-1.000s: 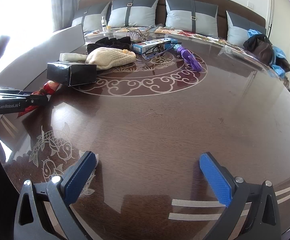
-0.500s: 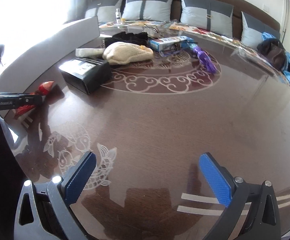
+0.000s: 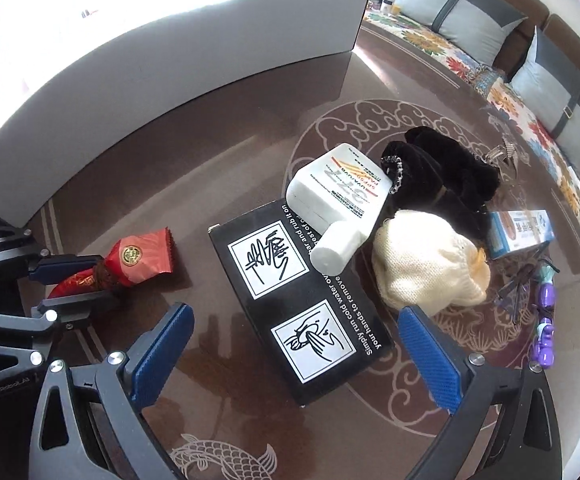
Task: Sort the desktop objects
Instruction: 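Carry the red bag with the left gripper while the right gripper grasps the black soap box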
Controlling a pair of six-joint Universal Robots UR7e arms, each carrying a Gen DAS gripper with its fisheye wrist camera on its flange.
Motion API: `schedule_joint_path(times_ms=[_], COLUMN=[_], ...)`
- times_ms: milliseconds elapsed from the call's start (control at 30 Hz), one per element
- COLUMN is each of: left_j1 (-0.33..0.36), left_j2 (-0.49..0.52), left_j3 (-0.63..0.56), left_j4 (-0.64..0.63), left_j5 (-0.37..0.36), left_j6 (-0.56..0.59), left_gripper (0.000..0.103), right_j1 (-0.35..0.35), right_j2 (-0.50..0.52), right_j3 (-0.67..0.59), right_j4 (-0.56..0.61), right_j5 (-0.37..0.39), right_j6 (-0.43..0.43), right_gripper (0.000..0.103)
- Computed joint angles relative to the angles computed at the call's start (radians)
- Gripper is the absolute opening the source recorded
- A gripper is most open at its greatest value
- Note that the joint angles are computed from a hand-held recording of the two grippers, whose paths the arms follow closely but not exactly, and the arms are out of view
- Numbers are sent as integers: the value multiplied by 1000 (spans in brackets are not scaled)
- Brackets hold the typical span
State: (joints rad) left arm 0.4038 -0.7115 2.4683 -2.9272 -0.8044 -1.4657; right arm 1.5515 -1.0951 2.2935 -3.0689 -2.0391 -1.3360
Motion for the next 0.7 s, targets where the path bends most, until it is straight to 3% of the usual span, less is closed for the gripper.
schedule_joint_path(times_ms=[133, 333, 433, 567, 633, 700], left_j1=[-1, 4, 5, 12, 14, 14], left_j2=[1, -1, 0, 10, 17, 19], left_j3=[-6, 5, 9, -7, -2, 9], left_j4=[10, -29, -47, -43, -74, -109], left_j5=[-3, -16, -24, -22, -23, -27], left_j6=[16, 30, 31, 53, 58, 55], left_gripper=[24, 24, 23, 19, 17, 17], right_j1=[-14, -64, -88, -97, -101, -105], right_j2=[10, -112, -179, -183, -171, -162], right_j3=[-7, 12, 37, 71, 75, 60], right_j4=[-8, 145, 201, 139, 99, 117], right_j5=[16, 46, 5, -40, -23, 9], right_j6=[57, 137, 139, 56, 42, 86], right_gripper=[86, 62, 61, 65, 67, 67])
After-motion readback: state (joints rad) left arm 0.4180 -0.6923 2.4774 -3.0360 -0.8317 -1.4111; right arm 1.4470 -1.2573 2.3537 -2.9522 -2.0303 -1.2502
